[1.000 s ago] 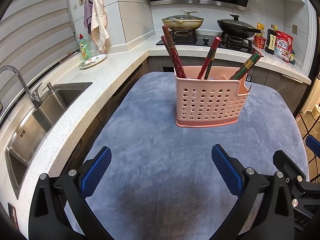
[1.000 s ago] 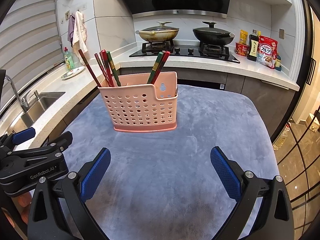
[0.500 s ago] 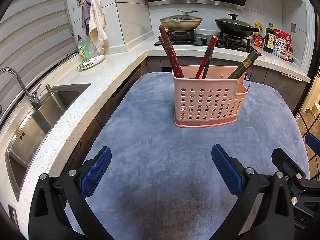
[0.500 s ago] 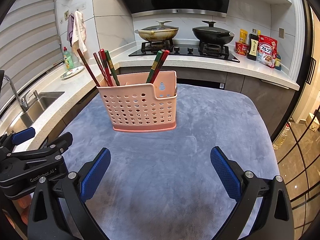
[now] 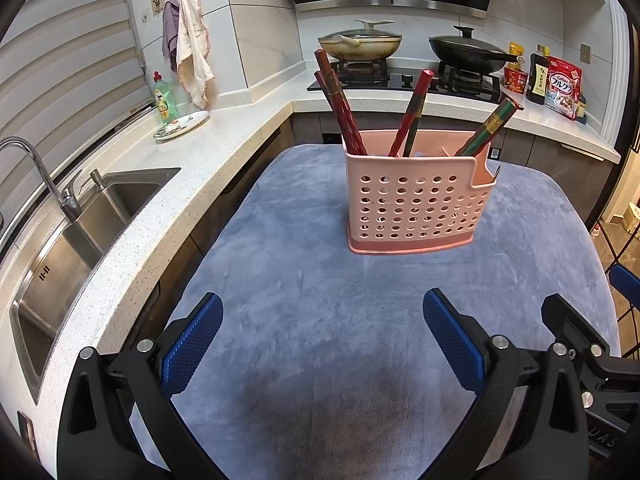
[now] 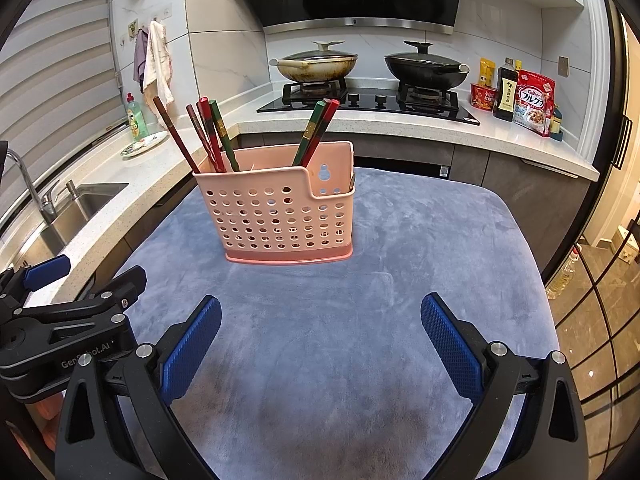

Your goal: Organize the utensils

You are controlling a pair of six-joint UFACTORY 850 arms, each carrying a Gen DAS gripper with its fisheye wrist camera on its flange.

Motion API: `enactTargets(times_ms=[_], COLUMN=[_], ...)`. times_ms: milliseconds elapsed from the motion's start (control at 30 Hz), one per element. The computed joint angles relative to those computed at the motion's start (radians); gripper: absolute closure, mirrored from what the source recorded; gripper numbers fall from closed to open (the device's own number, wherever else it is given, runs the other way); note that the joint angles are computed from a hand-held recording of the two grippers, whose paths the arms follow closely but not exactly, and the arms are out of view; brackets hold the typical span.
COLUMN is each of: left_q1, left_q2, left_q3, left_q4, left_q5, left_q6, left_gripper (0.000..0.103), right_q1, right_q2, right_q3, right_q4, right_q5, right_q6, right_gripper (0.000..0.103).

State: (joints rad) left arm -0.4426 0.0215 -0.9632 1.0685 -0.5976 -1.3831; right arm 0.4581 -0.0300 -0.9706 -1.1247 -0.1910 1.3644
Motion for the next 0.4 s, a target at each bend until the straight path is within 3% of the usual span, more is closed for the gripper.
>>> enactTargets(times_ms=[400], left_q1=[0.002], left_q2=[-0.009], left_q3=[-0.001], left_q4=[0.020], left_q5=[-0.004], left_q6=[-0.009], left_gripper=[0.007], right_q1=[-0.002], right_q2=[-0.009], right_q3=[-0.005], right_q4=[-0.007], right_q5=[-0.005], right_q6=[0.008], right_gripper=[0.006])
